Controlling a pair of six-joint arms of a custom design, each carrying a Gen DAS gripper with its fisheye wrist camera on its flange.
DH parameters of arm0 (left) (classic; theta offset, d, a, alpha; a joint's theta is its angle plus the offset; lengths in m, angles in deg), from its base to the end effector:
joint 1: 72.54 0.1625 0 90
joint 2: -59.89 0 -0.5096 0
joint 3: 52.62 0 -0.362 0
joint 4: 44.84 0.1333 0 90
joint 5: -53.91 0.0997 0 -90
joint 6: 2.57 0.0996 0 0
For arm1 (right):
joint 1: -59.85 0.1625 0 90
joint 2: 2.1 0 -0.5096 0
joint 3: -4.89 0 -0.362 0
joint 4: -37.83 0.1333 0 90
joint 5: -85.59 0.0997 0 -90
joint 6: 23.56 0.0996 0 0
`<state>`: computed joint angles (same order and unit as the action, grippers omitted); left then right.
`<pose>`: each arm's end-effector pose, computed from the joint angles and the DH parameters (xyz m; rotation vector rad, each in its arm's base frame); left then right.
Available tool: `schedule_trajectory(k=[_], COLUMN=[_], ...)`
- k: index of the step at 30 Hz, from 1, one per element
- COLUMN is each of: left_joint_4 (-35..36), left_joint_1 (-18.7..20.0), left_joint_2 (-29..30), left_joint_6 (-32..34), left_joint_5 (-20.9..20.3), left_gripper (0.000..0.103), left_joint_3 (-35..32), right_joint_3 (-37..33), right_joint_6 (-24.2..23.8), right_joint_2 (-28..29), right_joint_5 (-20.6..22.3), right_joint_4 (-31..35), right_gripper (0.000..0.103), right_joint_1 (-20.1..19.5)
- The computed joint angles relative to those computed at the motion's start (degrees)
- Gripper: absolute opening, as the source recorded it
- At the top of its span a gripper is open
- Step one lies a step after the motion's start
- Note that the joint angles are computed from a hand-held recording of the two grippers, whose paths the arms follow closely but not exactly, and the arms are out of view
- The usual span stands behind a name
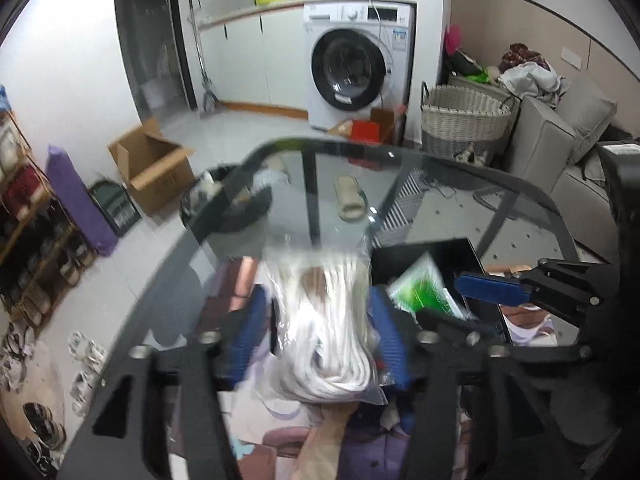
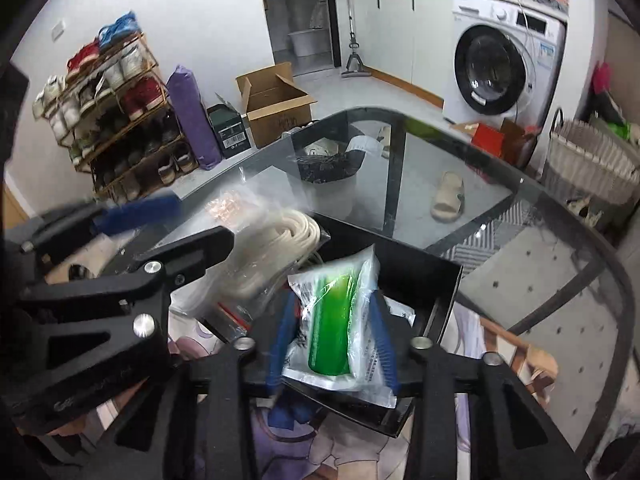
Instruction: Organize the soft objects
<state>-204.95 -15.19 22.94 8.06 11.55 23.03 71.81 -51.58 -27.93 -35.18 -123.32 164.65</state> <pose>-0.2627 -0.7935 0.2372 0.5824 2.2417 -0.8282 0.2995 -0.8111 0.1225 0.7384 -2.3878 0.5859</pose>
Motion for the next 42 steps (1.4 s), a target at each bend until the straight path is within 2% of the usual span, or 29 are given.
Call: schedule_trajectory(k=[1,3,4,5,6,7,8,9,12,14,16,17,20,22,24,28,32,36,42], left_joint_4=[-2.2,-7.0,-10.6,-14.0,-17.3,-21.8,-24.5,-27.9,-31.7,-34.3,-37.2,-38.8,-44.6,-47.3,-50.7,-50.0,-51.4,-50.4,-50.6], left_joint_1=[-0.2,-0.5,-0.8,-0.8,-1.0,-1.3,-1.3,-1.5,-1.6,-1.8,-1.9,-2.0,-2.5,-2.9,-3.3,-3.4,-3.9,-3.6,-3.4], left_joint_2=[0.0,-0.1,0.0,-0.2,-0.1,0.0,-0.1,-0.2,-1.3,-1.7,-2.1,-2.2,-2.7,-3.1,-3.2,-4.5,-4.7,-5.1,-5.4], left_joint_6=[1.4,4.2,5.5,7.0,8.2,9.5,10.4,11.3,11.7,11.7,12.1,12.5,13.0,13.5,14.1,12.7,13.1,12.0,11.4], left_joint_5=[0.6,1.4,2.0,2.7,3.6,4.6,5.0,5.6,5.4,6.1,6.4,6.6,6.2,5.9,6.2,4.7,4.7,5.0,5.5], left_gripper=[0.06,0.061,0.065,0.068,0.079,0.088,0.091,0.092,0.092,0.093,0.093,0.093,0.093,0.103,0.103,0.103,0.103,0.103,0.103], left_joint_3=[0.5,1.7,2.6,3.4,4.1,5.1,5.6,6.5,8.8,10.1,11.9,12.5,15.9,18.4,20.4,23.6,24.7,24.7,24.8], right_joint_3=[0.1,1.8,2.6,4.4,5.9,7.3,9.1,10.6,15.5,18.4,22.8,25.2,29.3,31.5,33.9,36.9,38.1,37.1,36.4], right_joint_6=[-0.5,-0.7,-0.7,-0.9,-1.1,-1.3,-1.5,-1.6,-3.1,-5.4,-7.6,-7.4,-6.8,-6.2,-6.3,-8.6,-7.9,-7.8,-8.7], right_joint_2=[0.0,-0.8,-1.3,-2.1,-2.7,-3.3,-4.1,-4.6,-6.5,-7.1,-8.2,-9.0,-10.7,-11.4,-12.2,-12.9,-13.5,-13.0,-12.6], right_joint_5=[-0.1,1.5,2.3,3.5,4.2,5.0,5.9,6.6,8.8,8.9,11.3,13.1,15.4,15.1,15.0,15.0,15.4,13.7,14.9], right_joint_4=[-0.8,-3.4,-4.4,-6.9,-9.3,-11.3,-13.8,-15.8,-21.9,-27.4,-34.4,-37.6,-42.7,-45.7,-48.9,-53.2,-55.3,-55.1,-54.2], right_gripper=[0.05,0.053,0.055,0.061,0.067,0.078,0.084,0.084,0.086,0.09,0.096,0.099,0.099,0.1,0.101,0.101,0.101,0.101,0.101], right_joint_1=[0.1,0.1,0.2,0.1,0.1,0.2,0.3,0.3,0.8,1.2,1.1,0.8,0.2,0.2,-0.1,-0.4,-0.5,0.2,0.3])
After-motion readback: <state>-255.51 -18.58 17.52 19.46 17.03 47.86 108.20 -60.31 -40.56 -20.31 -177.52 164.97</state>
